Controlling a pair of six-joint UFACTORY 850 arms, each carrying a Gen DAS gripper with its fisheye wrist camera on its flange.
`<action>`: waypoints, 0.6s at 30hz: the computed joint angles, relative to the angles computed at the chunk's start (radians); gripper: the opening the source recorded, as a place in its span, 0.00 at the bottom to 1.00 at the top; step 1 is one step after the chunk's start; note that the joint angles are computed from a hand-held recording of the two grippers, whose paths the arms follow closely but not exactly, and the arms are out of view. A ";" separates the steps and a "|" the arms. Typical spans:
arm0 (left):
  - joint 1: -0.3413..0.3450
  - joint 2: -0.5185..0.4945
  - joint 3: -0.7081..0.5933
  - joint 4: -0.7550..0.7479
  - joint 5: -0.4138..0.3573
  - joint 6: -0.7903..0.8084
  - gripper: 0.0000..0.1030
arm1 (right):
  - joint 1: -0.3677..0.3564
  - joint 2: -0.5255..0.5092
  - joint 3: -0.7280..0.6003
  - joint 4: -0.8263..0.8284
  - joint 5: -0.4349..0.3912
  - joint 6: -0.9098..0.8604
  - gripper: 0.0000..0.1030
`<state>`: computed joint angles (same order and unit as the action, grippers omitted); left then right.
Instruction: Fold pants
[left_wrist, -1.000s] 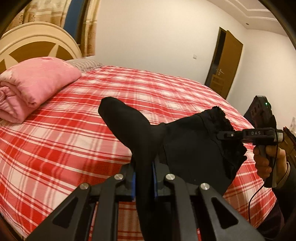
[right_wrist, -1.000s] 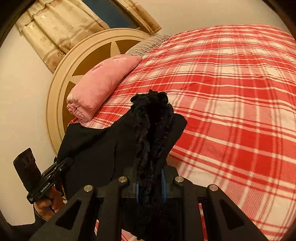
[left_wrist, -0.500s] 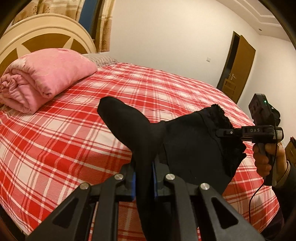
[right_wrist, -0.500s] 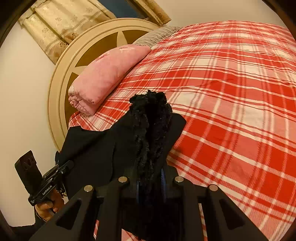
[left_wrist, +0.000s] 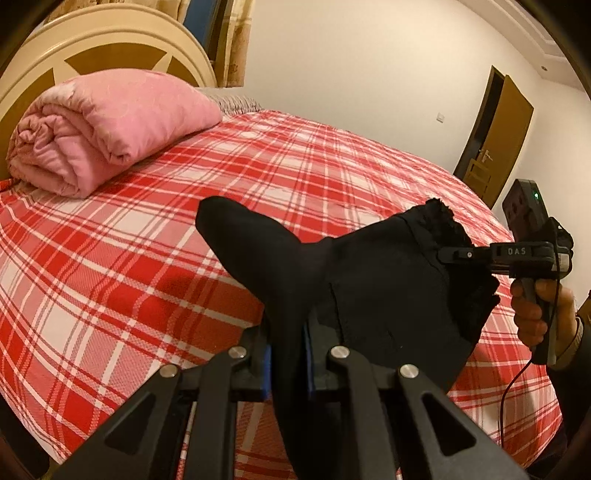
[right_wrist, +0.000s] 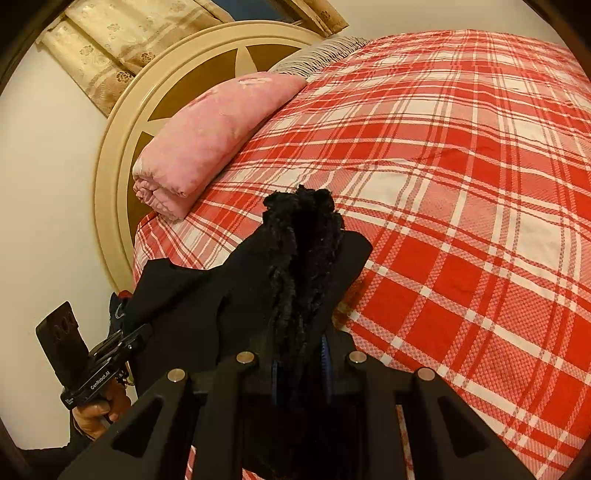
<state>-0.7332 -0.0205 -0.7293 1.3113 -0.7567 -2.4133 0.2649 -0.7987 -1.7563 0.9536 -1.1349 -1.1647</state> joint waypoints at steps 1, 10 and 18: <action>0.000 -0.001 0.001 -0.001 0.002 0.001 0.13 | 0.000 -0.003 -0.002 -0.002 0.001 0.001 0.17; 0.022 -0.018 0.016 0.006 0.040 -0.025 0.15 | 0.008 -0.033 -0.029 -0.032 0.026 0.033 0.17; 0.052 -0.052 0.027 -0.018 0.076 -0.025 0.46 | 0.012 -0.065 -0.049 -0.058 0.056 0.066 0.22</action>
